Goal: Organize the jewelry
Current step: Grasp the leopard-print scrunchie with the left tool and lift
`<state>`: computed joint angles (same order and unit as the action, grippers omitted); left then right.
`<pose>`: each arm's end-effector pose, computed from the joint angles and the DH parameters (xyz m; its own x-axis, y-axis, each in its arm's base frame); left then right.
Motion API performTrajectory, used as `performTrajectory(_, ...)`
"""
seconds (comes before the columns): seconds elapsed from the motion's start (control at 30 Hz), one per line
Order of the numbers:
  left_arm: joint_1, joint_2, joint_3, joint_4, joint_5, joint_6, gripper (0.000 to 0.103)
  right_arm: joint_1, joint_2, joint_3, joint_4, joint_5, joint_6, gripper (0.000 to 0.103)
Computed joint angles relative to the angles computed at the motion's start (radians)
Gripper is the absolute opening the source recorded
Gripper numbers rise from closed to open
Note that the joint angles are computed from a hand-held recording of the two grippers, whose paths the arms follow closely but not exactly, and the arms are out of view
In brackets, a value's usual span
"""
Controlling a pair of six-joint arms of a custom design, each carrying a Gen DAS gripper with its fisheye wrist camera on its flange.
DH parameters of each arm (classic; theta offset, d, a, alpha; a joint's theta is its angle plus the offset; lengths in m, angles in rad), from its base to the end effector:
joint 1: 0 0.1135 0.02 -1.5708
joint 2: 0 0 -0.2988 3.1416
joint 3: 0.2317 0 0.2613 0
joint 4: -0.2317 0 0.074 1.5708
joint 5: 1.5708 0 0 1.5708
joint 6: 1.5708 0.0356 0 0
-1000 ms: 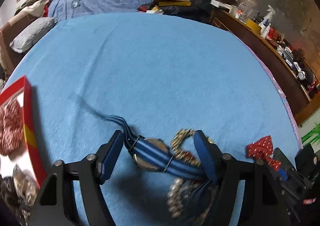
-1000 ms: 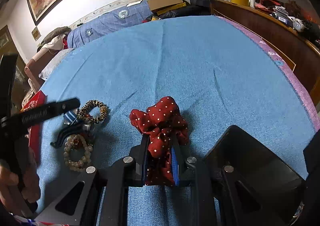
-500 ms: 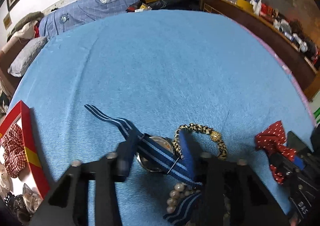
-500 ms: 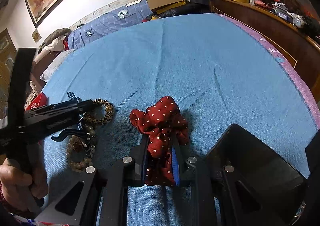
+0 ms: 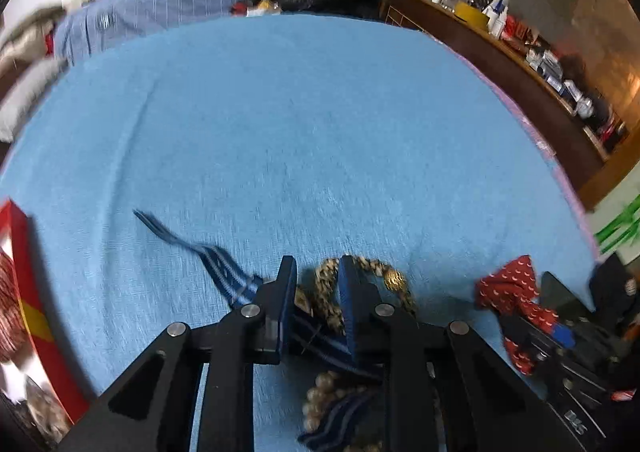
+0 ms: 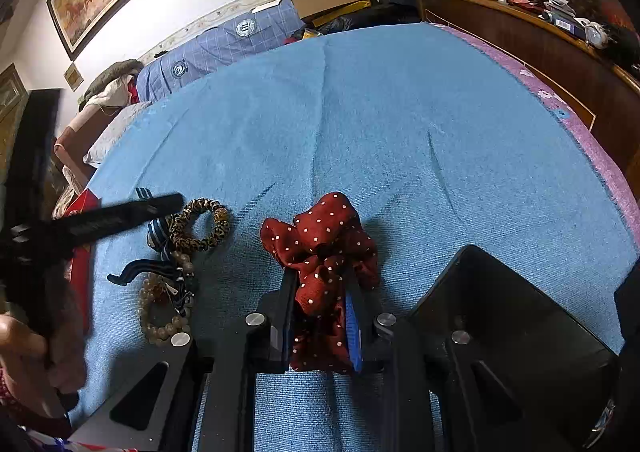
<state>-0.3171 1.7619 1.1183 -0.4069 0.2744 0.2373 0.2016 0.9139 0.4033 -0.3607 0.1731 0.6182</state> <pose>0.3486 -0.1245 0.2083 -0.7007 0.4681 -0.5385 0.6100 0.7845 -0.1117 0.1570 0.0258 0.1947 -0.6623 0.4474 -0.6011 0.3623 0.8934 0.2658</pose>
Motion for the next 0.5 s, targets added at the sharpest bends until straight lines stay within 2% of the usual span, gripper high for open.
performTrajectory(0.1,-0.035,0.031,0.012,-0.008,-0.022,0.008,0.020,0.009,0.001,0.000,-0.001,0.005,0.007,0.023)
performTrajectory(0.2,-0.075,0.005,-0.036,0.068,-0.099,0.033,0.019,0.011,0.001,0.003,-0.004,0.005,0.008,0.023)
performTrajectory(0.27,-0.090,-0.015,-0.076,0.123,-0.138,0.047,0.009,0.011,-0.001,0.002,-0.004,0.002,0.011,0.023)
performTrajectory(0.33,-0.102,-0.035,-0.109,0.154,-0.167,0.059,0.006,0.004,-0.002,0.002,0.000,-0.003,0.005,0.022)
performTrajectory(0.43,-0.102,-0.061,-0.134,0.143,-0.145,0.064,0.006,0.012,-0.049,-0.008,0.009,0.003,0.004,0.021)
performTrajectory(0.5,-0.100,-0.094,-0.163,0.151,-0.143,0.066,0.006,0.058,-0.091,-0.008,0.006,0.066,0.011,0.021)
